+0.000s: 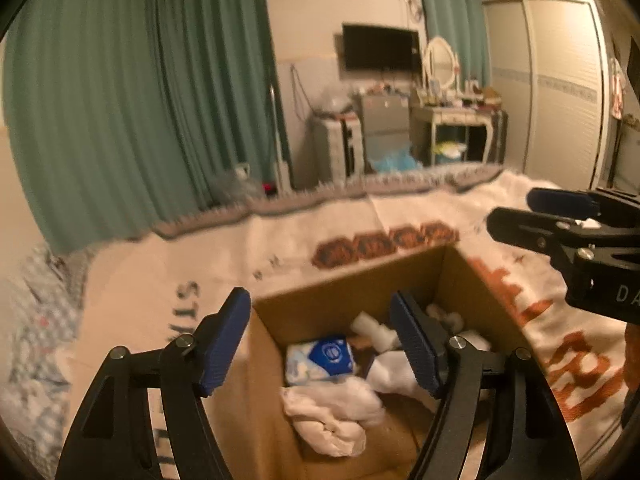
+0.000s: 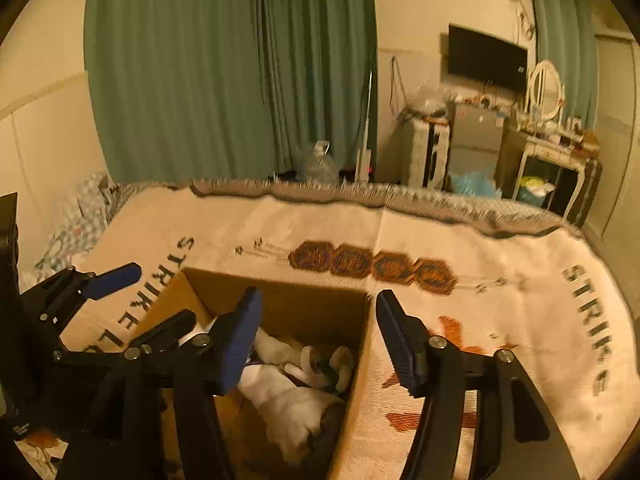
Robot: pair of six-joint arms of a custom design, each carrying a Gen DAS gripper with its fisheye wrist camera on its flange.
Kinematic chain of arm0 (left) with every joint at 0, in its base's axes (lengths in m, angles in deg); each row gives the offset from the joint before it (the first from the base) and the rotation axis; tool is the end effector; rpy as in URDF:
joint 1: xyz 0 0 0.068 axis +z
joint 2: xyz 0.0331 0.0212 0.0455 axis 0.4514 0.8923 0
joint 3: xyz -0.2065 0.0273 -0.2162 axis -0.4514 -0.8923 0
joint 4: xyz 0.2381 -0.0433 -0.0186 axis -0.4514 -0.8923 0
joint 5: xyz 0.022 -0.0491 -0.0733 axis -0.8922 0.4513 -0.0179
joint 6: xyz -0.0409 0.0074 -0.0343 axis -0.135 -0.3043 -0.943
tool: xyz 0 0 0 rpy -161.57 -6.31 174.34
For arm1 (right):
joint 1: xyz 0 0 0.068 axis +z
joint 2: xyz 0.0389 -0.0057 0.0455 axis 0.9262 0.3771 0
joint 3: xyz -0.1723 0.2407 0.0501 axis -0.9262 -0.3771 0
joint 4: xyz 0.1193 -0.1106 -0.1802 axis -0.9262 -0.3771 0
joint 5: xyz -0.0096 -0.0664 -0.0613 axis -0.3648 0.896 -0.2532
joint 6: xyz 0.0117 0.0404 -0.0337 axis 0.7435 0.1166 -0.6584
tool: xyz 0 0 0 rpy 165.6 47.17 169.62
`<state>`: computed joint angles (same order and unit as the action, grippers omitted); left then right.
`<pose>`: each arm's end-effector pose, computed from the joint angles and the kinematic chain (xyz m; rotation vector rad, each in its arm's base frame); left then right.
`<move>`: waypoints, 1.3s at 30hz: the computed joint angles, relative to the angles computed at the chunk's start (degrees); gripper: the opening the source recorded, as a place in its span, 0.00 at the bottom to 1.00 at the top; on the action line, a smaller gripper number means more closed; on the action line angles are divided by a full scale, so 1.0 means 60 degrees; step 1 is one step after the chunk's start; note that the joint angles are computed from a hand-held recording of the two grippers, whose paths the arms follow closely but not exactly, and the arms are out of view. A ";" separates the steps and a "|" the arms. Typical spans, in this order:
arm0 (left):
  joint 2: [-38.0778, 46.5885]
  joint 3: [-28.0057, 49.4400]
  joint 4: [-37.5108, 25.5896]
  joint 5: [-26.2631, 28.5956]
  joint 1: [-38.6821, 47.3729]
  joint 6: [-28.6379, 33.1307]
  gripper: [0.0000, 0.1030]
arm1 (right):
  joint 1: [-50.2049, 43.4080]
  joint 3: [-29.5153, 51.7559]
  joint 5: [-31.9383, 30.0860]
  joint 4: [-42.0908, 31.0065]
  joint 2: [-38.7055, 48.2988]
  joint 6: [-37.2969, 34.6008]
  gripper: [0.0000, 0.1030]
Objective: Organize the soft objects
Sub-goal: 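Release the cotton puff and tube into the box with both grippers, then grasp the tissue-paper pack with the right gripper while the left grasps a rolled sock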
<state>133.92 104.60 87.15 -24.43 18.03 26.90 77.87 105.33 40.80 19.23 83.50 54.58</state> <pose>0.2846 -0.0410 0.2186 0.1933 2.1035 0.0479 0.3256 0.0614 0.2312 -0.3048 2.1497 0.1918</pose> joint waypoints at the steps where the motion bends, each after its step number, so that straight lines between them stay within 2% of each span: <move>1: -0.0421 -0.0057 -0.0197 -0.0032 -0.0014 0.0026 0.72 | 0.0053 -0.0046 0.0183 -0.0358 -0.0492 -0.0012 0.65; 2: -0.1199 -0.0105 -0.0658 -0.0133 -0.0047 0.0040 0.75 | 0.0108 -0.0082 0.0339 -0.0662 -0.0896 -0.0007 0.67; 3: -0.1693 -0.0088 -0.0997 -0.0187 -0.0046 0.0050 0.83 | 0.0156 -0.0103 0.0477 -0.1099 -0.1444 -0.0026 0.70; 4: -0.2349 -0.0096 -0.1389 -0.0236 -0.0038 0.0042 0.85 | 0.0187 -0.0094 0.0523 -0.1407 -0.1820 -0.0051 0.71; 7: -0.4102 0.0039 -0.2623 -0.0183 0.0085 0.0112 0.86 | 0.0471 -0.0154 0.1056 -0.2588 -0.3574 -0.0136 0.77; 10: -0.5370 0.0239 -0.3669 -0.0099 0.0271 0.0230 0.91 | 0.0805 -0.0070 0.1518 -0.3597 -0.4868 -0.0124 0.86; 12: -0.6207 0.0387 -0.4486 -0.0241 0.0342 0.0417 0.91 | 0.1120 0.0061 0.1860 -0.4323 -0.5574 -0.0081 0.89; 17: -0.7575 0.0307 -0.5664 0.0698 0.1467 0.0726 0.91 | 0.2467 -0.0095 0.3419 -0.5469 -0.6875 0.0140 1.00; 20: -0.7836 -0.0100 -0.5923 0.1382 0.2217 0.0873 0.91 | 0.2718 -0.0515 0.3612 -0.5706 -0.7276 0.0340 1.00; 25: -0.7464 -0.1500 -0.5203 0.1999 0.2866 0.1022 0.91 | 0.2722 -0.1840 0.3354 -0.5189 -0.7335 0.0777 1.00; 29: -0.6504 -0.2964 -0.3455 0.0867 0.2016 0.0782 0.91 | 0.2609 -0.3213 0.2937 -0.3655 -0.6132 0.0935 1.00; 30: -0.6266 -0.3229 -0.3101 0.0821 0.1991 0.0774 0.91 | 0.2653 -0.3464 0.2933 -0.3292 -0.5822 0.1020 1.00; 34: -0.4948 -0.4094 -0.1743 0.0855 0.2102 0.0634 0.91 | 0.2847 -0.4469 0.2274 -0.0975 -0.3221 0.1417 1.00; 39: -0.3391 -0.4947 0.0325 0.1034 0.2575 0.0560 0.91 | 0.3408 -0.5018 0.1906 0.1382 -0.0503 0.1749 1.00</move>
<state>113.57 74.92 89.10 -18.23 33.48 30.26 98.32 75.23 52.24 27.52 80.48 65.08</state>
